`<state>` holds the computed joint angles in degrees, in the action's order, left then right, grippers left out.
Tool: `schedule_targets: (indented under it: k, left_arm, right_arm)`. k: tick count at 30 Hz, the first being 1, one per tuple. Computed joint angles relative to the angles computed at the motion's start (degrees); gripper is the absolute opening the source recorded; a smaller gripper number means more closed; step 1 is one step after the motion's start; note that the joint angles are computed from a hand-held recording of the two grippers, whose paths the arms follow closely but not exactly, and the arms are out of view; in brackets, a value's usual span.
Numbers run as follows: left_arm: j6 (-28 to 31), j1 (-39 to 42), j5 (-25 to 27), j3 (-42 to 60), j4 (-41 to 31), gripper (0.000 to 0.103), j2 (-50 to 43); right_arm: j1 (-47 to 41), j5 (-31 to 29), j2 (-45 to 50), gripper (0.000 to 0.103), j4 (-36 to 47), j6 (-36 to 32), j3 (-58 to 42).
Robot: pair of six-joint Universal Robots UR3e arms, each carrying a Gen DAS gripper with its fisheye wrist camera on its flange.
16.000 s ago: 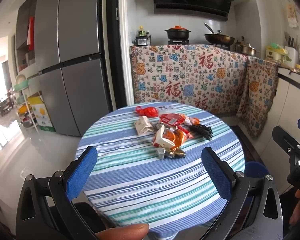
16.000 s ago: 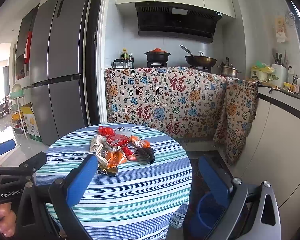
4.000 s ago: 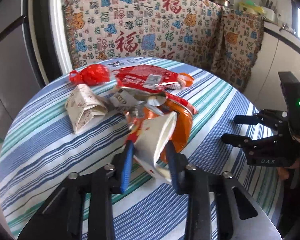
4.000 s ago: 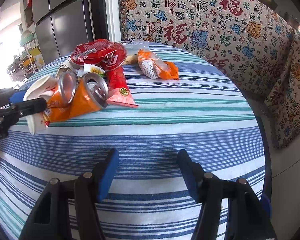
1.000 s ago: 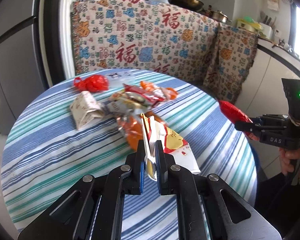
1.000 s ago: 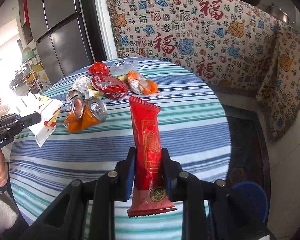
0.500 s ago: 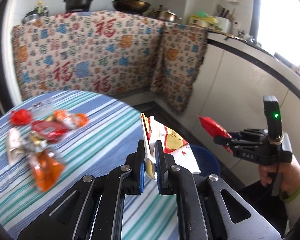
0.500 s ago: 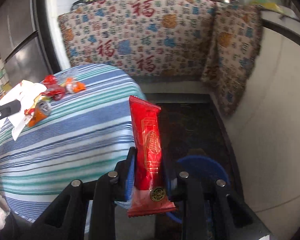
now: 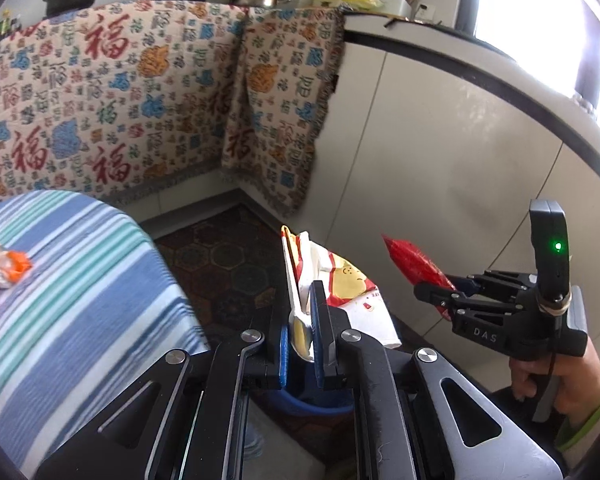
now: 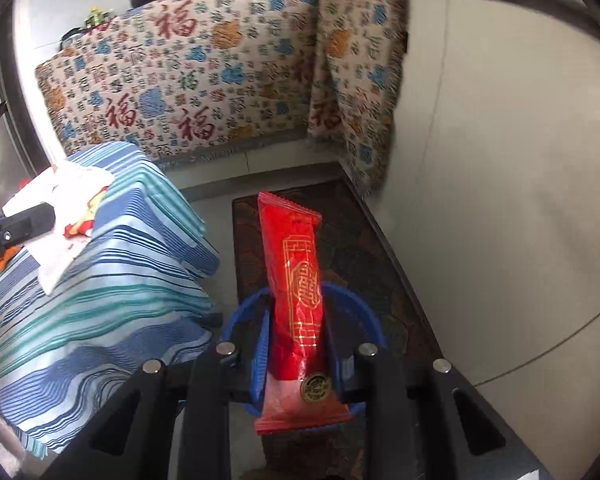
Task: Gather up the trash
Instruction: 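Carry the paper cup and red wrapper over the blue wastebasket and release both, then bring both open tools back over the table toward the remaining trash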
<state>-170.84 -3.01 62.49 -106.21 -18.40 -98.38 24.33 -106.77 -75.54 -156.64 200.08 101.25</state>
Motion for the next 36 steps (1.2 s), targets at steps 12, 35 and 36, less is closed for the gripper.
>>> schedule_targets:
  k: [12, 35, 36]
  left_arm:
    - [-1.8, -5.9, 3.0, 9.9, 0.3, 0.008, -13.3]
    - [-5.4, -9.4, 3.4, 23.9, -0.9, 0.064, -25.7]
    - [-5.4, -9.0, 3.4, 22.5, -0.3, 0.069, -24.4]
  right_arm:
    - [-6.2, 4.7, -0.7, 0.025, -3.3, -1.3, 6.2]
    - [-8.0, 4.8, 1.2, 0.047, -7.2, -3.8, 6.1]
    - [-7.7, 4.2, 1.2, 0.047, -8.0, -3.8, 6.0]
